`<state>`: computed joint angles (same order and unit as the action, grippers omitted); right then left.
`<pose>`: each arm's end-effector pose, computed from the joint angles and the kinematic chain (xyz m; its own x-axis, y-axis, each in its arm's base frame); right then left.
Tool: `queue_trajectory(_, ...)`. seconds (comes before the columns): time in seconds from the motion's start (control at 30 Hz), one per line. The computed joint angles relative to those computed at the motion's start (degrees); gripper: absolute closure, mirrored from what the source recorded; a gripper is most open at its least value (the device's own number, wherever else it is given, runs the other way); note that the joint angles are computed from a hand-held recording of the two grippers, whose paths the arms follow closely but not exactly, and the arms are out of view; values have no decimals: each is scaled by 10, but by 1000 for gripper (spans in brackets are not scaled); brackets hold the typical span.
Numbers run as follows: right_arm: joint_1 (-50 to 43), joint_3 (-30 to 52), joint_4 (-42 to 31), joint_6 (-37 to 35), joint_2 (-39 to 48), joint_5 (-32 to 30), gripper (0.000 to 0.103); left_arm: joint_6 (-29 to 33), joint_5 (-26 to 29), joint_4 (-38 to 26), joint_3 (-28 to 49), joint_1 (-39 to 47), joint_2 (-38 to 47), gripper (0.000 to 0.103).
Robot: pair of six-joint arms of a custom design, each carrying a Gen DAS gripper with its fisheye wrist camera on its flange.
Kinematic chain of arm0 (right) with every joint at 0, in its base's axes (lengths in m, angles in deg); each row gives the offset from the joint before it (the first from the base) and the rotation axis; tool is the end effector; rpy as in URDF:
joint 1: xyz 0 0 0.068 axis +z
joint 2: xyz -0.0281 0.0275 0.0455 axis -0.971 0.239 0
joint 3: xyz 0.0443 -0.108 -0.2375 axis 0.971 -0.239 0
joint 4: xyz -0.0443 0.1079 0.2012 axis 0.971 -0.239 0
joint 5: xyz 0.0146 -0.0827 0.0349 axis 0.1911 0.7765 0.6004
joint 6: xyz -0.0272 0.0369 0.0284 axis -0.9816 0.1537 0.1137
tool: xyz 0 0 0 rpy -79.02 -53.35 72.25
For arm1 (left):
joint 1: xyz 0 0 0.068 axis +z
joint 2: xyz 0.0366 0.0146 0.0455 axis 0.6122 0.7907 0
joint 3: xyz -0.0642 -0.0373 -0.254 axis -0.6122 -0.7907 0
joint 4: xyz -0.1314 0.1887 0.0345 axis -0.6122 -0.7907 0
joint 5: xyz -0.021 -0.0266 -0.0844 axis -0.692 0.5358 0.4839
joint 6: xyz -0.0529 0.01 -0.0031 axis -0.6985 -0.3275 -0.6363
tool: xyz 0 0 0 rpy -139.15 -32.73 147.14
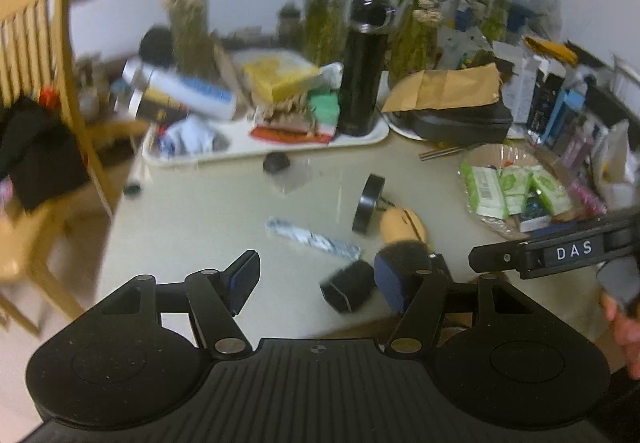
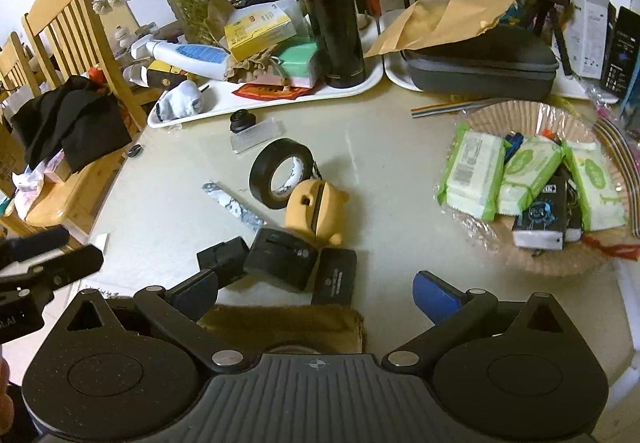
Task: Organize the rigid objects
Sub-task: 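Reach the right tool to the black cylinder and grasp it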
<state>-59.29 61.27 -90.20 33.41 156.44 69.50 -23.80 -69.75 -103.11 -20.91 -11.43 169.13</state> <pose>0.2469 0.0827 0.1642 -0.8936 0.0228 -0.4483 -0.1391 0.9355 0.3249 0.1916 -0.1975 0.2125 -0.6946 0.1303 -0.7075 0.1812 0.9834 0.0032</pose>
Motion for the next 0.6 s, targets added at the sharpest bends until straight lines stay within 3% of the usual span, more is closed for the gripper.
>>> queue_trajectory(0.27,-2,36,6,-25,42,14,0,79,28,28,33,33,57,41)
queue_trajectory(0.43,-10,51,10,-30,63,10,0,74,69,63,8,67,62,41)
queue_trajectory(0.6,-4,73,8,-45,91,19,0,75,100,59,8,91,69,41)
